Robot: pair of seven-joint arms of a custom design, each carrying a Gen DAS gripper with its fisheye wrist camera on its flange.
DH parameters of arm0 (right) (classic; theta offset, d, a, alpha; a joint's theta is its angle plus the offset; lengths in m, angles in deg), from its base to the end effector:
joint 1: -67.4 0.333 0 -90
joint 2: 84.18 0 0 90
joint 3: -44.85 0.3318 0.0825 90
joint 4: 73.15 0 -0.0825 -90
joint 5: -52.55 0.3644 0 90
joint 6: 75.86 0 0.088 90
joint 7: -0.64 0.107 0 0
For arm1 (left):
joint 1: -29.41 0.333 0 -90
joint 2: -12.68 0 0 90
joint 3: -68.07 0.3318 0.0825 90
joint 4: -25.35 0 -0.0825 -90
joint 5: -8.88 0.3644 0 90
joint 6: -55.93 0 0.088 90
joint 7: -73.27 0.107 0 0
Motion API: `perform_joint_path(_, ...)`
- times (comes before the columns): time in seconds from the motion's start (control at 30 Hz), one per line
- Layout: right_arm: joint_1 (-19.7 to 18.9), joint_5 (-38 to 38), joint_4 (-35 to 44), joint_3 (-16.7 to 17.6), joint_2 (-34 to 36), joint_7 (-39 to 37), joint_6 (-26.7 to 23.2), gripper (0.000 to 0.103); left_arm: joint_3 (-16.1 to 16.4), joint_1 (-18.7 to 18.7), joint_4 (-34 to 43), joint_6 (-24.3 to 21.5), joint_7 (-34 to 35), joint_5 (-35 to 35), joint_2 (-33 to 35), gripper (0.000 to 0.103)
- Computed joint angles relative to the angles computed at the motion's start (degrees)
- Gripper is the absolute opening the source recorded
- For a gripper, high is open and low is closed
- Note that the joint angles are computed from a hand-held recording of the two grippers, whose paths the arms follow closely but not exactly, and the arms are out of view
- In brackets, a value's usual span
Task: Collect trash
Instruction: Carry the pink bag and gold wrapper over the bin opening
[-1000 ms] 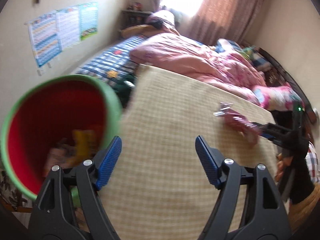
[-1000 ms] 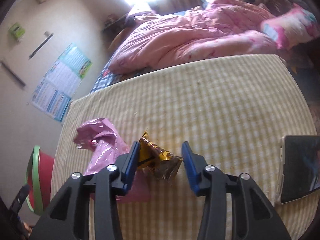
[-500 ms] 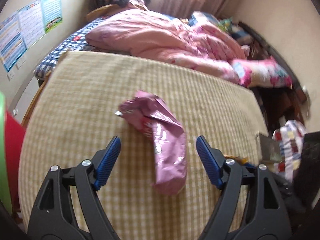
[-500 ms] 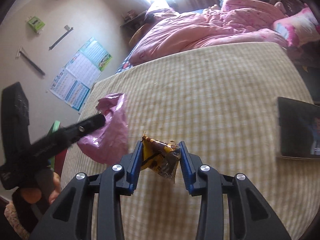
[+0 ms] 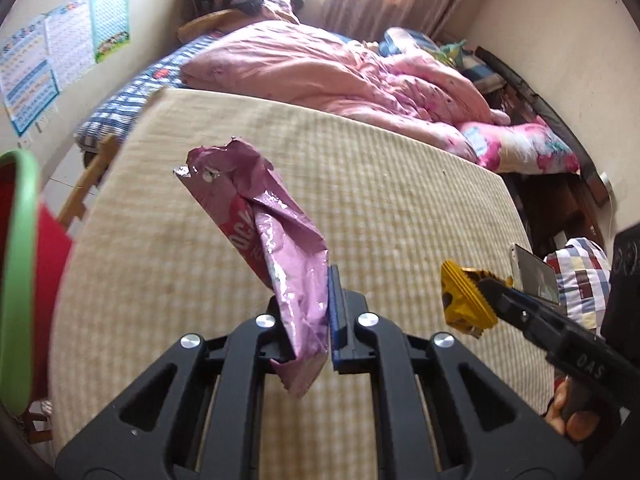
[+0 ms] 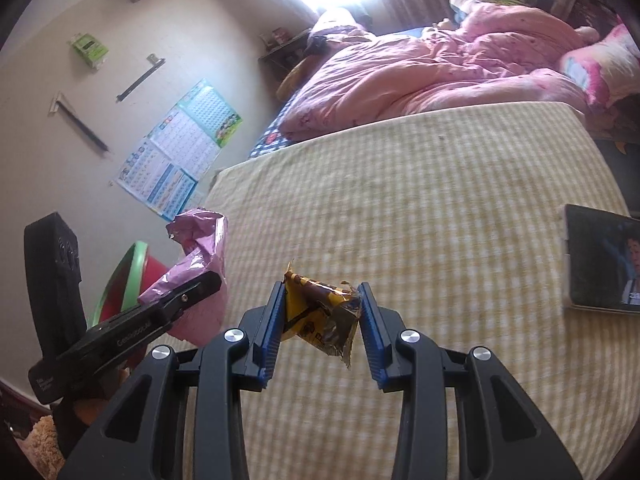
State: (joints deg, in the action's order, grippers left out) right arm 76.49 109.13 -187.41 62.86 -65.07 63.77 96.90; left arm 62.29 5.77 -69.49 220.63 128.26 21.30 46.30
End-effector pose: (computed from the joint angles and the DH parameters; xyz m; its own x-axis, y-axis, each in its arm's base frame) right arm 0.5864 0.2136 0.3812 0.0976 -0.8657 -0.4909 -0.8385 0.1941 -0.5091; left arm 0.6302 -0.3532 0.3686 -0.1291 -0.9614 0.2428 -0.8378 -0.0253 -0.5454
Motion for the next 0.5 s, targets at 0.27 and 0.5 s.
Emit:
perform_joint_path(0.27,2.4,-0.3,1.9,1.8,0.4,-2.2,-1.6,0.036,6.6,-3.1,-15.1,5.2,-9.2,6.1,-10.0,0.009)
perform_joint_path(0.5,5.1,-1.9,2.9,2.0,0.5,-2.6,-2.6,0.036,14.8,-7.2,-24.8,7.5,-25.3,20.4,-17.6,0.009)
